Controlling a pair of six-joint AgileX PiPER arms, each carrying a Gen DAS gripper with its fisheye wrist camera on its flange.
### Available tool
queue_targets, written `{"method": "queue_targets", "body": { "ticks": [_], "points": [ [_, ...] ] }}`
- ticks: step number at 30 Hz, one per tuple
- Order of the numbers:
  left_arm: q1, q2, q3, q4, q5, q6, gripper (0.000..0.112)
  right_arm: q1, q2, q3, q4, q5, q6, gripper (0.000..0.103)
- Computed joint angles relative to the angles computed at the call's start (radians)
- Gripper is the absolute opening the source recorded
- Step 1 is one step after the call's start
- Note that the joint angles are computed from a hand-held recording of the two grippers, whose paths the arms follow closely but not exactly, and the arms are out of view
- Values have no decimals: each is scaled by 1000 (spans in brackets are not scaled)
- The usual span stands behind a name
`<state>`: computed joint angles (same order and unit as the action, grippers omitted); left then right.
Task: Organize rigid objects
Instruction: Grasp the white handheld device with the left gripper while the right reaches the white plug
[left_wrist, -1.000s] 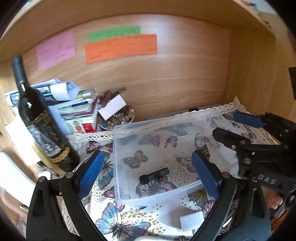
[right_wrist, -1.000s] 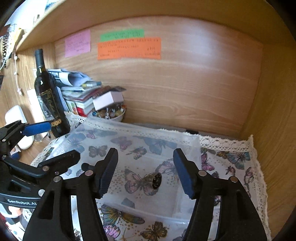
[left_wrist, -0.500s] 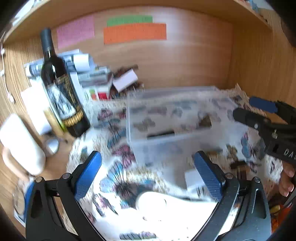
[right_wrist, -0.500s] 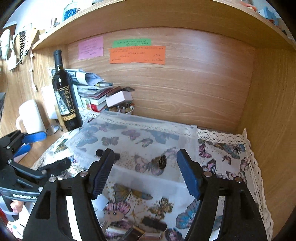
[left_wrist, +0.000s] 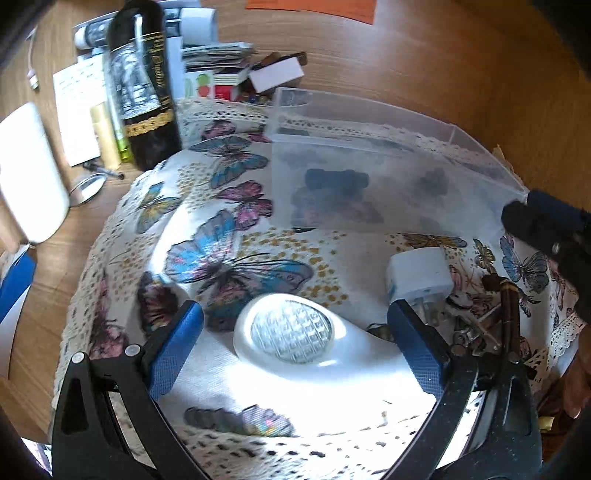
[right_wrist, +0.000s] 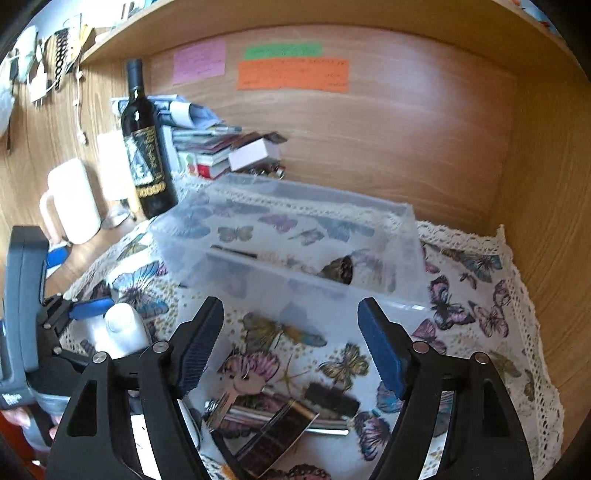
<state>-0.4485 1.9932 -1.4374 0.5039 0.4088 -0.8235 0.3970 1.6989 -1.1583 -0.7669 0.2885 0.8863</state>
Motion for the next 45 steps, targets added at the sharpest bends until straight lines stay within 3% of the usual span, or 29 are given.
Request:
{"method": "queue_targets", "body": {
  "ticks": [7, 11, 16, 18, 19, 20, 23, 26, 27, 28, 34, 38, 42, 45],
  "points": [
    [37, -73, 124, -30, -66, 4, 101, 22, 74, -58, 223, 2, -221, 73],
    [34, -114, 161, 58, -43, -75, 101, 23, 120, -105, 433, 13, -432, 73],
    [46, -168, 204, 55, -35, -67, 101, 14, 182, -176, 694, 60, -702, 72],
    [55, -186, 229, 8, -49, -33, 101, 14, 215, -217, 736, 104, -739, 59],
    [61, -197, 242, -32, -54, -4, 101, 14, 227, -233, 759, 121, -762, 47],
    [62, -201, 243, -51, -49, 12, 101, 13, 234, -239, 779, 130, -783, 45],
    [48, -228, 270, -13, -34, -40, 101, 20, 211, -204, 746, 96, -750, 45],
    [46, -252, 292, -99, -47, 33, 101, 22, 160, -144, 686, 49, -689, 45],
    [38, -257, 295, -106, -46, 38, 101, 21, 143, -126, 673, 36, -680, 32],
    [27, -259, 296, -103, -41, 36, 101, 23, 123, -107, 631, 35, -639, 28],
    [-8, -217, 245, -249, -20, 186, 101, -2, 30, 4, 501, -29, -522, 21],
    [-15, -163, 172, -222, 4, 148, 101, -24, -12, 49, 475, -45, -504, 21],
    [17, -110, 84, -317, 14, 239, 101, -50, -35, 67, 584, -56, -606, 22],
    [30, -59, -1, -369, 46, 322, 95, -58, -36, 67, 667, -60, -679, 31]
  ]
}}
